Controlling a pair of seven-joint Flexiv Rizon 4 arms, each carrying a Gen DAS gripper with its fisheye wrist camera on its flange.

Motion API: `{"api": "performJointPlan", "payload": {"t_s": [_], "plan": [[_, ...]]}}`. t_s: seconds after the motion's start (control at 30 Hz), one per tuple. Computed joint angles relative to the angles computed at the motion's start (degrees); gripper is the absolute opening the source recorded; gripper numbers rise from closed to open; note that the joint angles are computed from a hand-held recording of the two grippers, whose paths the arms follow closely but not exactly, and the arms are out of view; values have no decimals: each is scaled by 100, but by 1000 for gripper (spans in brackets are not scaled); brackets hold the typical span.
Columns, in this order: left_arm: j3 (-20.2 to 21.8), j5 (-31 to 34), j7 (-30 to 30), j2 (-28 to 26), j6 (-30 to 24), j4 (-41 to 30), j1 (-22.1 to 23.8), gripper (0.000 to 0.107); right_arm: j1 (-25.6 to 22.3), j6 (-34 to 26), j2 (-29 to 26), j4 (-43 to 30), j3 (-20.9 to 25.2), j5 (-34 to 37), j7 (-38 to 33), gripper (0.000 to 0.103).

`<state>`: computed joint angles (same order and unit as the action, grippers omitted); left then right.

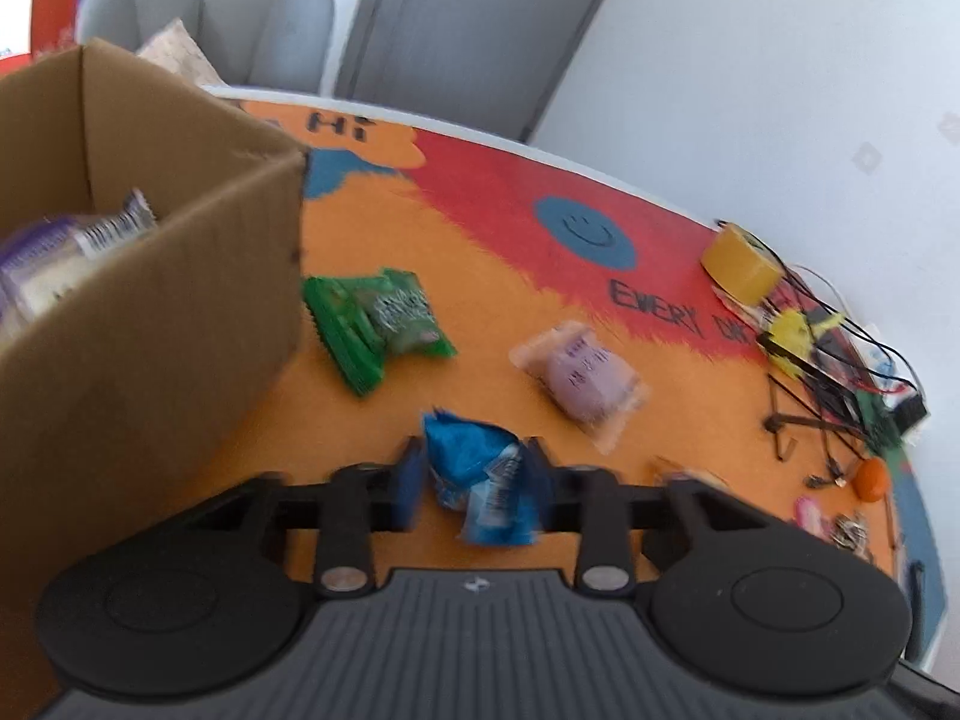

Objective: Organize snacks
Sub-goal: 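Carry the blue packet and cake roll over the cardboard box with both grippers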

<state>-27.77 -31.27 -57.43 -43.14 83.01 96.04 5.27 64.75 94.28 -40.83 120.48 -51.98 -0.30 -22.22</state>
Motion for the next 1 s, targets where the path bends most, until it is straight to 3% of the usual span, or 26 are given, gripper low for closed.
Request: {"api": "performJointPlan", "payload": {"t_s": [0.1, 0.23, 0.43, 0.63, 1.0], "plan": [[-29, 12, 45, 135, 26, 176, 71, 25, 77, 95, -76, 32, -71, 58, 5, 36], [-472, -79, 246, 231, 271, 467, 461, 25, 250, 221, -132, 123, -189, 287, 56, 35], [-1678, 143, 474, 420, 883, 1137, 1585, 25, 719, 783, -350, 279, -550, 927, -18, 35], [-2655, 636, 251, 536, 1363, 1632, 2688, 25, 764, 1244, -325, 125, -392, 1453, -394, 35], [-3210, 1424, -524, 651, 1605, 1896, 3779, 25, 689, 1438, -171, -475, 80, 1817, -1159, 35]]}}
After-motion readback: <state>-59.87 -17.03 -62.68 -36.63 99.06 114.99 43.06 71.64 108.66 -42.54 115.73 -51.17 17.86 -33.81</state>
